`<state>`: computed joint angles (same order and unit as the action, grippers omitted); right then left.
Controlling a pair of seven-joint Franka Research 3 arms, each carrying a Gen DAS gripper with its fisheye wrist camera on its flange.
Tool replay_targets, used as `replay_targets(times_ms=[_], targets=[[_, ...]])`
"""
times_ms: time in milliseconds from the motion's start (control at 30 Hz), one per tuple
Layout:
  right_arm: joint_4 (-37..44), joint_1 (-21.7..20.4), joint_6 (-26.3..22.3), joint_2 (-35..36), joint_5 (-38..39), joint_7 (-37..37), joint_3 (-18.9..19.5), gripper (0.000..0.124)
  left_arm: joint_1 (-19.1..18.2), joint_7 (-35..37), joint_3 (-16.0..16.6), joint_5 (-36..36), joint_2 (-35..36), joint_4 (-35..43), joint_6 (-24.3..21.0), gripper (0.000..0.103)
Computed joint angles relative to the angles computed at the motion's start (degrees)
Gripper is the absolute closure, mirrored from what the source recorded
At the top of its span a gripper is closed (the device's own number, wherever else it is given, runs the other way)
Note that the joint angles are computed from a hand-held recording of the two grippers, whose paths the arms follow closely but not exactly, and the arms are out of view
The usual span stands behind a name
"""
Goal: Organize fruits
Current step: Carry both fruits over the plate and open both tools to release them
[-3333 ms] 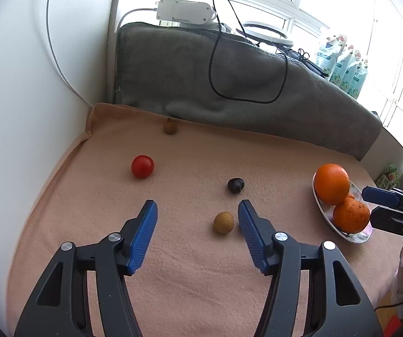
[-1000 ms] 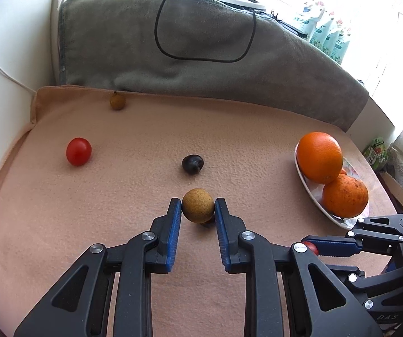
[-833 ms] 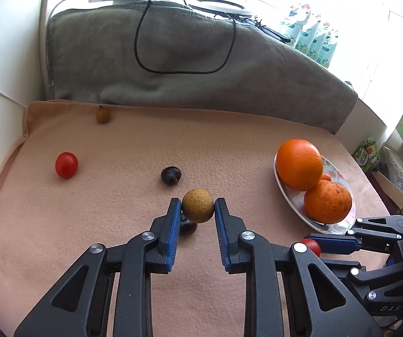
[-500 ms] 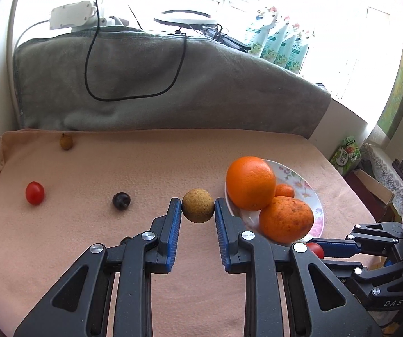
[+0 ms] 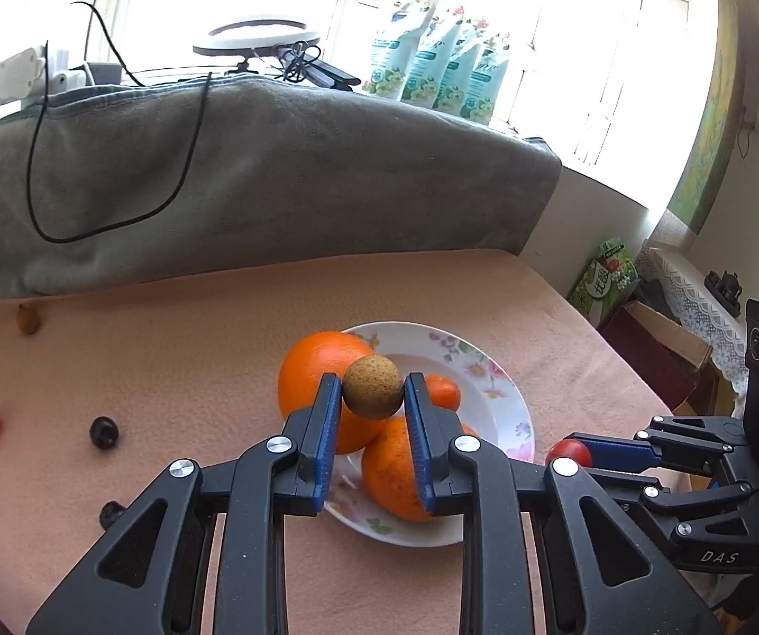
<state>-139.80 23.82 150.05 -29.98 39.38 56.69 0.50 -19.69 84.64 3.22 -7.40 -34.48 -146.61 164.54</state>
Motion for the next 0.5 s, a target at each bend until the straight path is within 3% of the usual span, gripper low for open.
replay_targets(times_ms=[500], targets=[[0.6, -1.7, 0.6, 2.7, -0.2, -0.2, -0.8, 0.098, 0.0, -0.1, -3.3, 0.3, 7.3, 5.8, -0.5, 0.08]])
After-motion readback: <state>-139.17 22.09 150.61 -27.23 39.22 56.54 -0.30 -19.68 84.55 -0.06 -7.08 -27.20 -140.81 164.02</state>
